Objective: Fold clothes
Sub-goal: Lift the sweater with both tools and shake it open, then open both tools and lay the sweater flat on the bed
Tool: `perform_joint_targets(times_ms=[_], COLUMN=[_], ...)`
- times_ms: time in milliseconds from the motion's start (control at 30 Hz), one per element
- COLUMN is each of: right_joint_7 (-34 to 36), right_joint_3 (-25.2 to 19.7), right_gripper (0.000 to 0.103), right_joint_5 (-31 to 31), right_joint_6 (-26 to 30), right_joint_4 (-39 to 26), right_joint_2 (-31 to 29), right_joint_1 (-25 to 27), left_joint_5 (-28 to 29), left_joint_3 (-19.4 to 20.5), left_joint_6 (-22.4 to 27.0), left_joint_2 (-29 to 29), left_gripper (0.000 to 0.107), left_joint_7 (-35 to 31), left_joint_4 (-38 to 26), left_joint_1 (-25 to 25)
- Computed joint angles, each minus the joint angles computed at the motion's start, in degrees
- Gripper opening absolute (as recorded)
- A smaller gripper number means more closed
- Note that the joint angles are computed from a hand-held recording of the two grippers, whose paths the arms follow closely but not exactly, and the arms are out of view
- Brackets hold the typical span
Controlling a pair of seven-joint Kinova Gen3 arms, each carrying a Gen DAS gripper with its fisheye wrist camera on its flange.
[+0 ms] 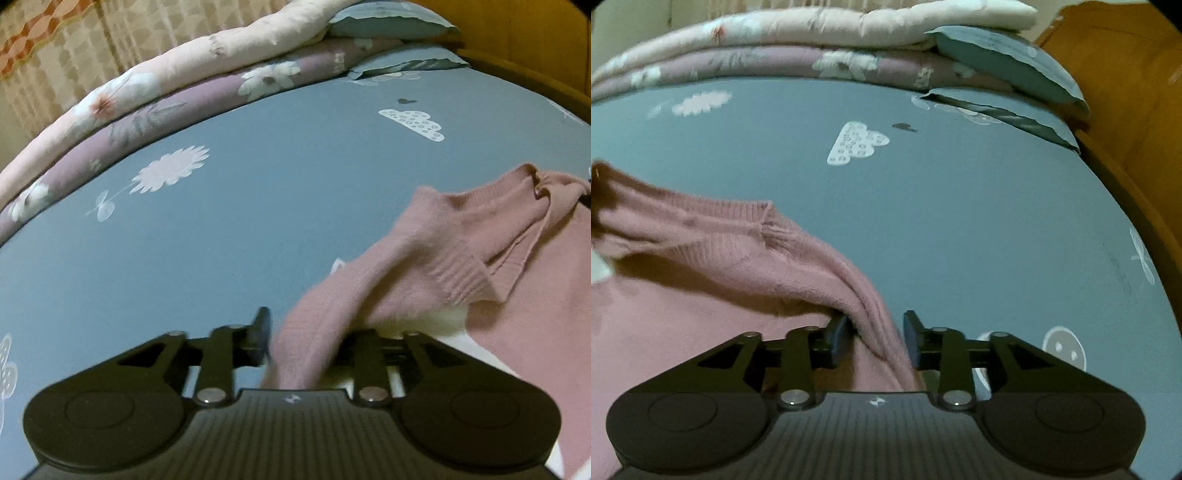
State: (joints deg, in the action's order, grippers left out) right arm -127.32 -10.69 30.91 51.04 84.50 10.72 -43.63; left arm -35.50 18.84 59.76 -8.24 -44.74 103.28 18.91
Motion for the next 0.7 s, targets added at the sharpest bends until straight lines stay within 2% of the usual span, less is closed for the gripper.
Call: perform_joint_targets(times_ms=[67, 200, 367, 500, 700], right_joint_7=[1.5, 2.46, 1.94, -1.2, -10.32], right_joint_3=[-0.56, -3.07, -7.8, -12.67, -22.97], right_gripper=[0.051, 0.055, 0.062, 0.063, 0.071], right_joint_5=[-3.76, -7.94, -13.45, -16.56, -19.15], right_joint_6=[-0.96, 0.6, 2.64, 3.5, 3.6], right_joint_4=[1.16, 3.57, 7.62, 11.62, 16.64], right_joint_2=[-2.79, -8.95, -17.46, -24.08, -32.58], right_joint_1=[1.59, 2.94, 4.66, 5.7, 10.01], left_joint_5=[3.03, 8.93, 17.77, 24.63, 32.76], left_joint_3=[-0.68, 0.23, 3.48, 6.43, 11.06], left_joint_6=[1.13, 4.42, 10.23, 13.66, 16.67], left_joint_2=[-2.07, -6.83, -14.44, -21.42, -30.26], left_gripper=[0.044, 0.046, 0.048, 0.049, 0.05], left_joint_7=[-1.83, -4.37, -2.9, -0.13, 3.85], left_joint_4=[-0.48, -1.09, -1.44, -0.52, 1.11], left_joint_1=[0.23, -0.46, -1.14, -2.24, -6.62])
